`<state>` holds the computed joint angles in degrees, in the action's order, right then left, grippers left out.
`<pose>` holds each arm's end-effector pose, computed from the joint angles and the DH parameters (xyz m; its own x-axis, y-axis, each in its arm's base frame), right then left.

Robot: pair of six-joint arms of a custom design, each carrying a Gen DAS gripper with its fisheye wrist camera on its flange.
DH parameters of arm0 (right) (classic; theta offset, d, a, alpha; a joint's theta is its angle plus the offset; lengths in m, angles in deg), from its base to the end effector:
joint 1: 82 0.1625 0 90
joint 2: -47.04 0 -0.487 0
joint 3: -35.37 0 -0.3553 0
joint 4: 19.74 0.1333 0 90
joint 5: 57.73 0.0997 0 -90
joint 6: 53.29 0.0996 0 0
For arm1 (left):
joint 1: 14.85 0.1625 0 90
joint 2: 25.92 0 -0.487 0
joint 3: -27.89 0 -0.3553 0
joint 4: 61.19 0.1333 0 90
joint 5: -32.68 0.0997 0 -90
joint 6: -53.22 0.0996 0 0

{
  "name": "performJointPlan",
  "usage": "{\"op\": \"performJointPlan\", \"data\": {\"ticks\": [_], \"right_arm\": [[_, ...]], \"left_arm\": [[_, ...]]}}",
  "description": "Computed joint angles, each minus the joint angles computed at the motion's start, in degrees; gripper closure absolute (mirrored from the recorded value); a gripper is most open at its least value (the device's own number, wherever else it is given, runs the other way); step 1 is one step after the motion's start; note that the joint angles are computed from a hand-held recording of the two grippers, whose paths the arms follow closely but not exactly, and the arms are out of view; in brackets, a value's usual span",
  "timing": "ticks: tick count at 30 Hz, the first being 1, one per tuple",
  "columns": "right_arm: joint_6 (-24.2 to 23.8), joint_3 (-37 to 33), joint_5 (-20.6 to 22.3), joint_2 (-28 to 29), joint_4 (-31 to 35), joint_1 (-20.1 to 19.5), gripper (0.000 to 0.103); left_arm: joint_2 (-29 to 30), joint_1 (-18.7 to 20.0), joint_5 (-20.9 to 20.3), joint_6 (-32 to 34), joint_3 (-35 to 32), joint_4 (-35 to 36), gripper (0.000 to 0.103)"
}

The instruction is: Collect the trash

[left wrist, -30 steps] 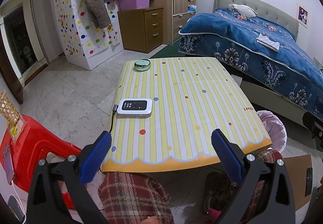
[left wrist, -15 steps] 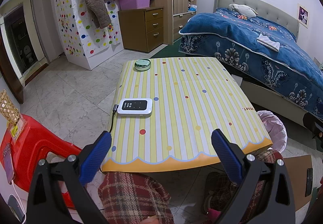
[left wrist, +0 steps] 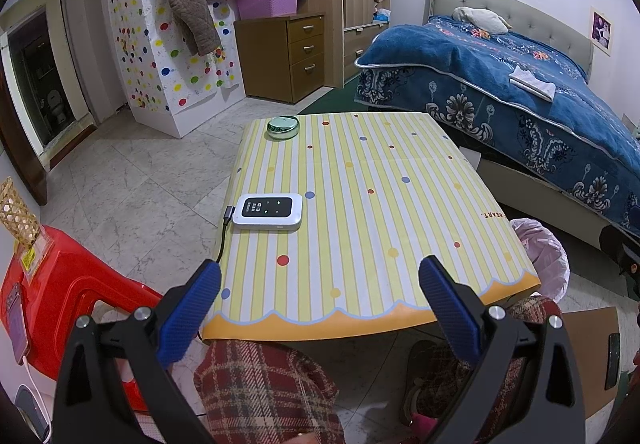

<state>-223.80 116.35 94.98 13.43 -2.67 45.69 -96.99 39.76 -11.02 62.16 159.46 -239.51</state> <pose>0.3876 -0.4284 0.0865 -0.6800 0.1405 0.7196 -0.4455 0.7003 -0.5577 -0.0951 -0.4884 0.2996 -0.6698 0.2356 -0.7042 0.6239 0.6928 -0.3617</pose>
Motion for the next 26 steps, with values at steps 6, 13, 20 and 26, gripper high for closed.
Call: {"op": "performJointPlan", "data": {"ticks": [6,13,20,26], "right_arm": [[0.29,0.39,-0.01,0.08,-0.32,-0.13,0.006],[0.37,0.42,-0.09,0.01,-0.18,-0.17,0.006],[0.5,1.68,-0.16,-0.23,-1.48,-0.45,0.006],[0.84,4.18,0.46,-1.78,-4.65,-1.17,0.006]], "left_arm": [[0.06,-0.03,0.1,-0.07,0.04,-0.02,0.007],[0.11,0.13,-0.02,0.05,0.06,-0.27,0.007],[0.73,0.03,-0.02,2.6,1.04,-3.96,0.007],[1.5,0.25,0.5,0.84,0.18,-1.44,0.007]]}}
